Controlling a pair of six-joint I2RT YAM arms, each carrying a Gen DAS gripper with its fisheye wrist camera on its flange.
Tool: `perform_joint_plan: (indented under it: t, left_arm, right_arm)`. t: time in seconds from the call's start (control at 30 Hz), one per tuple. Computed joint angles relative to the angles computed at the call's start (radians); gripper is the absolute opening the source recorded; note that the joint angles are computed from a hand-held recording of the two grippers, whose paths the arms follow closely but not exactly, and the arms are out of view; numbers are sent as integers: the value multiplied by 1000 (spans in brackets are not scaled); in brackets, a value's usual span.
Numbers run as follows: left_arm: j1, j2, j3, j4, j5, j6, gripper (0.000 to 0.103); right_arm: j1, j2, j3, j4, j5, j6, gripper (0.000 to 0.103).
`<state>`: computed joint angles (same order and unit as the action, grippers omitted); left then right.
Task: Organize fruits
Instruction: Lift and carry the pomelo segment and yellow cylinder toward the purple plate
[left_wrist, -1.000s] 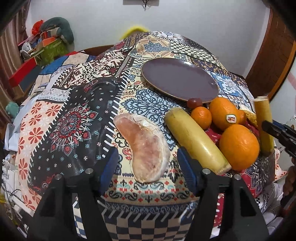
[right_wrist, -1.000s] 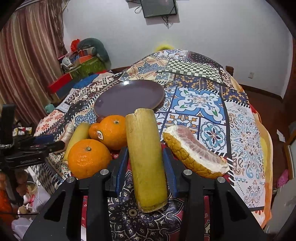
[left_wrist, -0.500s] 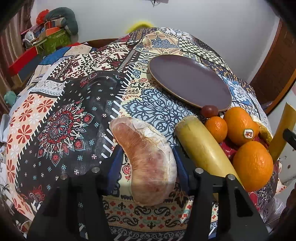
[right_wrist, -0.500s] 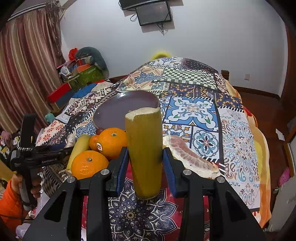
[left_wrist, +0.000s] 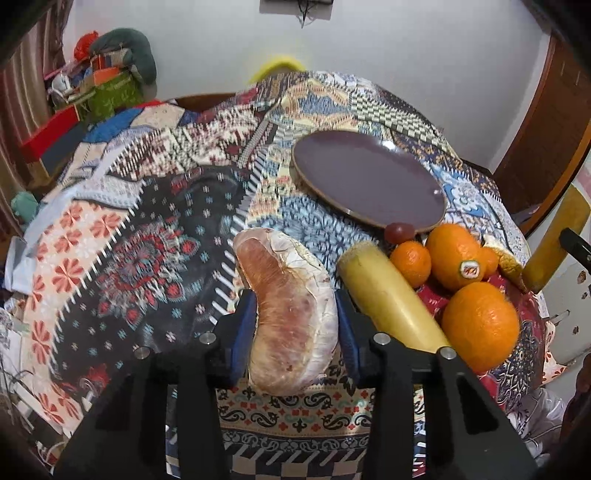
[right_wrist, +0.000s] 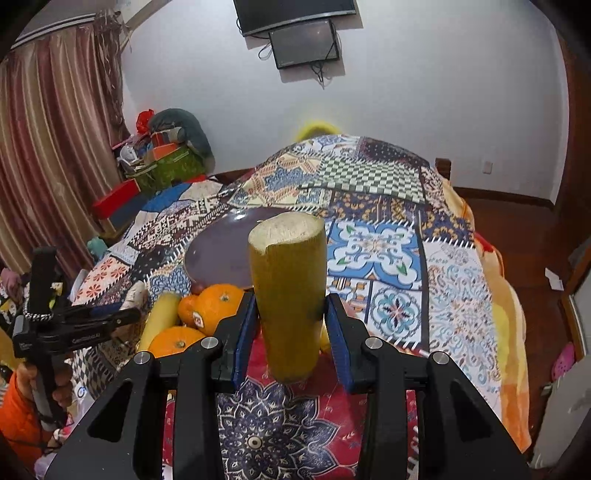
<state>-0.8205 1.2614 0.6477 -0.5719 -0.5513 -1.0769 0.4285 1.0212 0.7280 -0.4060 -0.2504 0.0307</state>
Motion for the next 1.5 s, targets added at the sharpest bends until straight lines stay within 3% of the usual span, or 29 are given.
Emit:
perform_joint_plan:
  t: [0.23,0.27,0.33,0.4,0.63,0.7,0.9,0.93,1.03,1.1,1.17,1.37,1.5]
  left_arm:
    - [-4,-45,58,-42,-56,40,36]
    - [-5,-48,68,-39,-65,58,21]
    - [4,-28,101,-58,-72,73,19]
    - [35,-48,87,-7,-33,115,13]
    - [64,-25,102,27,-19,155,10]
    - [63,-29,109,17,-30,161,0]
    - [47,-58,117,-28,-33,180,0]
    - [46,-58,111,-31,-21,175,1]
    - [56,-44,83,-19,48,149,16]
    - [44,-19,64,-13,66,124,38]
    - [30,17,49,5,81,102,48]
    - [25,25,-9,68,128,69,53]
    - [5,15,-10,21,118,62,60]
  right_arm:
    - [-2,21,36,19,9,-8,34]
    - [-1,25,40,26,12,-10,34]
    - [6,38,52,36,16,-7,34]
    - [10,45,58,45,18,-7,34]
    - [29,80,71,71,24,-3,34]
    - [30,86,75,73,21,-4,34]
    - [28,98,74,78,4,-6,34]
    - [27,100,74,78,2,-6,34]
    - [23,110,75,75,-1,-3,34]
    - [20,113,74,73,-4,-5,34]
    - [14,114,74,71,-4,-11,34]
    - [9,116,77,60,-3,-16,34]
    - [11,109,72,57,-4,-22,34]
